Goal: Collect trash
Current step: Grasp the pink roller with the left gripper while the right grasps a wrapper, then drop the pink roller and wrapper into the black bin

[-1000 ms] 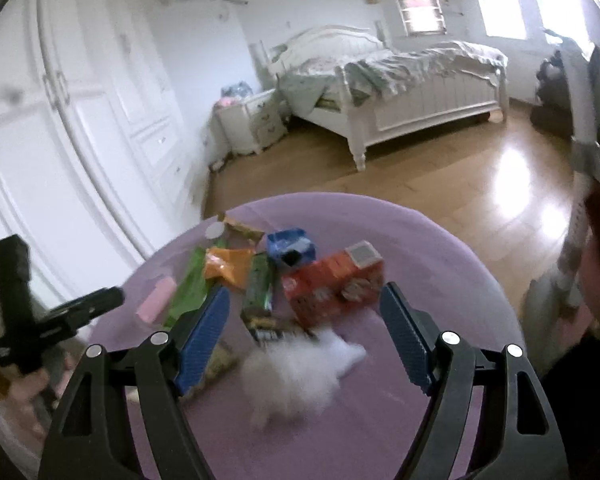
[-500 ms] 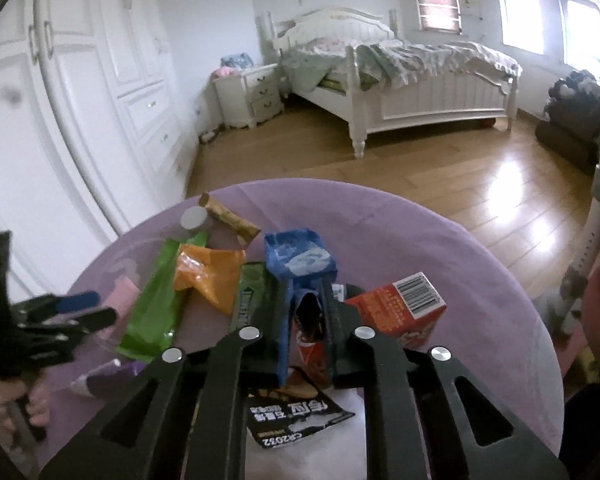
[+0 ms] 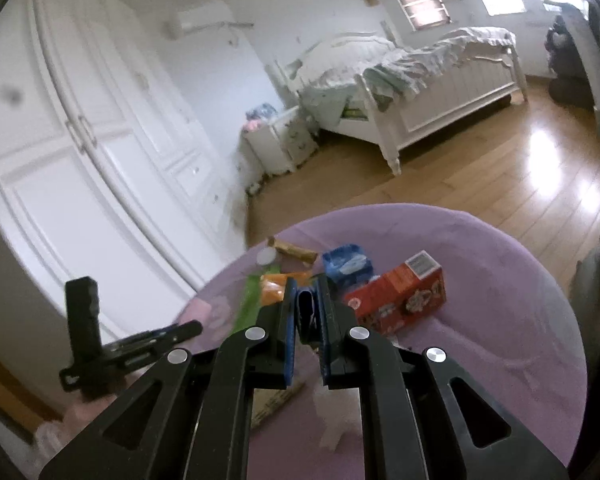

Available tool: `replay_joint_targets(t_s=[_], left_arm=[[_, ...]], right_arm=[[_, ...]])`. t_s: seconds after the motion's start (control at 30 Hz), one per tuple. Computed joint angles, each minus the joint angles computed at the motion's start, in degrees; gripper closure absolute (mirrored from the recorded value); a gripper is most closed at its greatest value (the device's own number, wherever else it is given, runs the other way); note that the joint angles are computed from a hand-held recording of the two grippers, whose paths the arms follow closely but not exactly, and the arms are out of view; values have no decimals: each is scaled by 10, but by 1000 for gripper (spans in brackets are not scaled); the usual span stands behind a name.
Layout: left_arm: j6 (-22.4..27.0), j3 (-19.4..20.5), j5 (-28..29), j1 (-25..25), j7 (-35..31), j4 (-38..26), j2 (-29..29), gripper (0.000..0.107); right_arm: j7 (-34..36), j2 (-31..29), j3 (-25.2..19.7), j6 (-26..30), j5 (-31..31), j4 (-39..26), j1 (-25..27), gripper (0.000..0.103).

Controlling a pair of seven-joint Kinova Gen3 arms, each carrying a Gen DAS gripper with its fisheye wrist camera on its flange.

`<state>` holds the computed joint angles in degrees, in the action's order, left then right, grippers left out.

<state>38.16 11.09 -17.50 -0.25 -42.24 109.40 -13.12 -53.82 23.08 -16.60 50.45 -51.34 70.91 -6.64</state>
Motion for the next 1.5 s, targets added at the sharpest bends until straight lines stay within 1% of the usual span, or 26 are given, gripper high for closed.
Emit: replay_joint_targets(t_s=[0.1,0.2,0.33,0.47,0.57,0.67,0.87,1.07,1.23,1.43,1.5], left_arm=[[-4,30,-9,11,16,-23,0,78],[-18,50,-12,31,26,-47,17,78],[-47,76,-39,65,53,-81,64,78],[-79,74,-40,114,45,-124,126,78],[-95,70,-13,142,-1,-167,180,78],[-100,75,20,164,-46,-220,240,78],[-80,81,68,202,-126,-323,338,78],[-49,68,115,236,-181,-391,402,78],[-17,43,150,264,-211,-436,439,78],[6,4,187,293,-240,-469,461,78],[18,-12,187,308,-243,-489,468,75]], right_arm=[[28,-25,-4,0,-41,37,33,93],[45,-43,9,6,-67,60,52,93],[67,-75,39,-1,-98,103,80,93],[82,-105,75,-16,-110,141,100,93],[87,-125,104,-31,-109,168,119,93],[84,-133,128,-39,-105,185,137,93],[80,-124,157,-44,-93,210,179,93],[73,-102,158,-37,-84,217,211,93],[74,-88,152,-34,-81,221,230,93],[59,-71,147,-31,-66,212,239,92],[37,-66,146,-30,-49,200,234,90]])
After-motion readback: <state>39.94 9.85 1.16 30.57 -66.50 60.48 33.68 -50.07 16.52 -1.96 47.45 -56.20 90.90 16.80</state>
